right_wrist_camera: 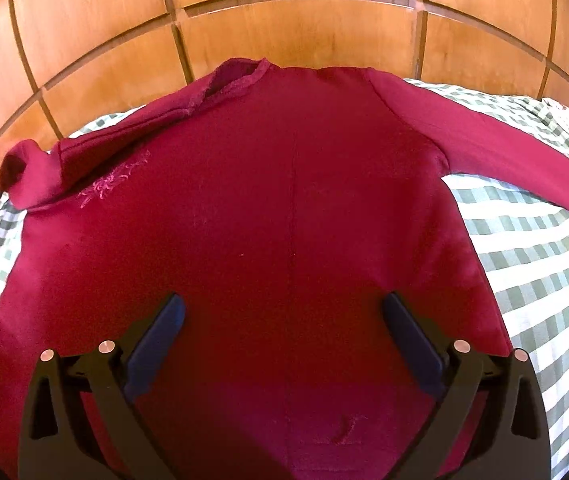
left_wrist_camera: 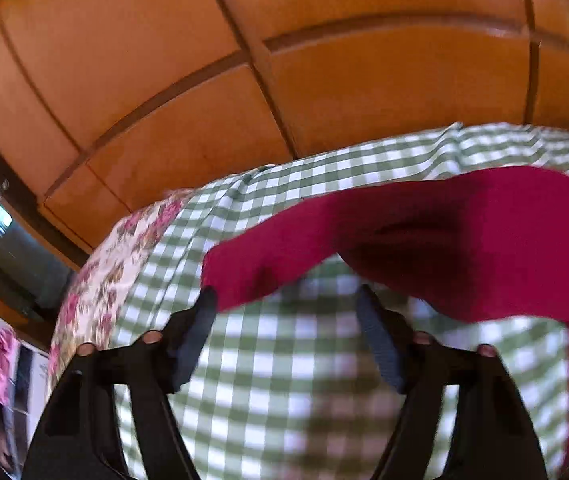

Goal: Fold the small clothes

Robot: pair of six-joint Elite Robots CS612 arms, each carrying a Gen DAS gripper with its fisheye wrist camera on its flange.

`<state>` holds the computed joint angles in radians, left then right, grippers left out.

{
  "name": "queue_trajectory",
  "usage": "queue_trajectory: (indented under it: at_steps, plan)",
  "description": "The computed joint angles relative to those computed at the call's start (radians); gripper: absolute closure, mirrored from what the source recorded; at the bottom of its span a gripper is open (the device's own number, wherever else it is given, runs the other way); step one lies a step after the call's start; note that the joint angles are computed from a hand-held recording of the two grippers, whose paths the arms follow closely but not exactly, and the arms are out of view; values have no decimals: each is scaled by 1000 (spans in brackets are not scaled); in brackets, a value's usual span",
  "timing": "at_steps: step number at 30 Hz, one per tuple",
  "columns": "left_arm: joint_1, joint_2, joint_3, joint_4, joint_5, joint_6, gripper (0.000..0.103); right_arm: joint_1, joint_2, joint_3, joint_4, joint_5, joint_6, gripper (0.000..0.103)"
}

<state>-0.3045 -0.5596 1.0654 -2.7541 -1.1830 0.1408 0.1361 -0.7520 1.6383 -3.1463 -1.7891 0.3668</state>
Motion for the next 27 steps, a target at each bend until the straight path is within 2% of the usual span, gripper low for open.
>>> queue_trajectory:
  at_steps: [1,2,3,4,7,9,13,16,18,22,24,25,27]
  plan:
    - [0,24,-37,23,25,14,63,0,0,0,2,-1,-1,4]
    - [1,35,-58,48,32,10,74,1,-1,2,2,-3,0,4]
    - [6,45,-81,85,22,-3,97,1,-1,2,3,-5,-1,4]
    - [12,47,-97,127,-1,-17,100,1,-2,2,5,-7,-2,4]
    - [19,11,-48,103,-20,24,100,7,-9,-1,33,-24,-4,4]
    - [26,-25,-9,112,-40,22,100,10,-15,-5,38,-10,-22,12]
    - [66,-117,66,168,-140,-88,100,10,-6,-45,32,139,-152,23]
    - [93,-182,131,189,-209,-150,100,15,32,-127,77,243,-254,29]
    - [112,-209,158,205,-270,-203,100,23,71,-210,124,278,-314,30]
    - [147,-247,194,241,-415,-352,100,36,160,-403,217,289,-325,31]
    - [159,-241,190,247,-461,-406,100,41,216,-530,274,259,-277,31]
    - [162,-236,185,250,-475,-424,100,42,236,-577,301,243,-255,31]
    - [162,-223,168,264,-458,-462,99,45,271,-663,360,195,-203,31]
